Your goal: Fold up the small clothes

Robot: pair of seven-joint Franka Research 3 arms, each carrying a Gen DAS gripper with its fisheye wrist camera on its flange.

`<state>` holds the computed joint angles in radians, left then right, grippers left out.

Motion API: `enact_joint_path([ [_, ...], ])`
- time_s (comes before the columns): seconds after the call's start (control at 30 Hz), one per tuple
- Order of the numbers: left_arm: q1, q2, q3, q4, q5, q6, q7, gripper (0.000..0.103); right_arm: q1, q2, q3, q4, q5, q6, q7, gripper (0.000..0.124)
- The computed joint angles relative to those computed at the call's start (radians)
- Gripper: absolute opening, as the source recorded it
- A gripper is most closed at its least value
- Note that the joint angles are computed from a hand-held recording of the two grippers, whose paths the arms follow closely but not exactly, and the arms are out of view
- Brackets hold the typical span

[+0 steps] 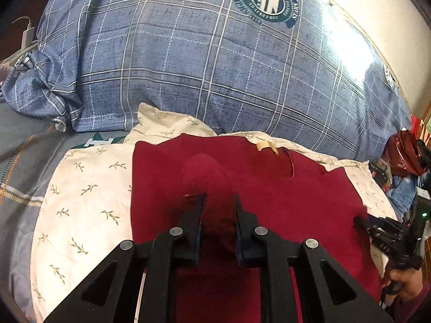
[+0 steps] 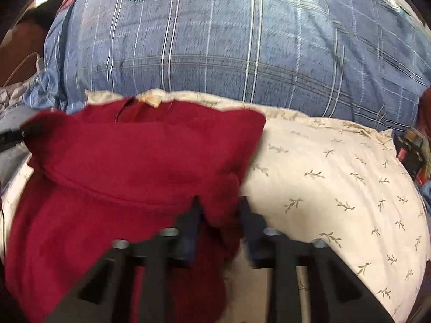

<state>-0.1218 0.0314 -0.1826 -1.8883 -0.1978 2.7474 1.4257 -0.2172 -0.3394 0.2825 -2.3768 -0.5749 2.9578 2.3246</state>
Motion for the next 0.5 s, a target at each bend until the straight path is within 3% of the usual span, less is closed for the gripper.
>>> enact_joint_path([
  [0.1,0.002,0.007,0.002,0.004,0.008,-0.029,-0.020,0.018,-0.005,-0.076,0.001,-0.065,0.021,0.045,0.007,0.013],
  [0.17,-0.001,0.026,0.003,0.024,0.057,-0.063,-0.067,0.018,0.013,-0.102,-0.007,-0.098,0.069,0.020,-0.031,0.012],
  [0.23,-0.002,0.037,0.002,0.035,0.090,-0.075,-0.097,0.018,0.045,-0.112,-0.030,-0.121,0.128,-0.038,-0.088,0.000],
  [0.27,0.000,0.037,0.001,0.037,0.092,-0.078,-0.103,0.018,0.063,-0.122,-0.049,-0.136,0.162,-0.066,-0.111,0.000],
  [0.33,0.004,0.038,-0.002,0.039,0.081,-0.076,-0.100,0.019,0.132,-0.158,-0.132,-0.187,0.279,-0.037,-0.160,0.001],
  [0.4,0.004,0.039,-0.004,0.040,0.087,-0.074,-0.104,0.019,0.184,-0.196,-0.198,-0.231,0.389,0.052,-0.174,0.011],
  [0.47,0.003,0.040,-0.005,0.040,0.099,-0.075,-0.112,0.019,0.188,-0.188,-0.209,-0.227,0.442,0.124,-0.172,0.046],
  [0.5,0.002,0.041,-0.005,0.040,0.106,-0.077,-0.116,0.019,0.196,-0.174,-0.214,-0.214,0.464,0.130,-0.180,0.071],
])
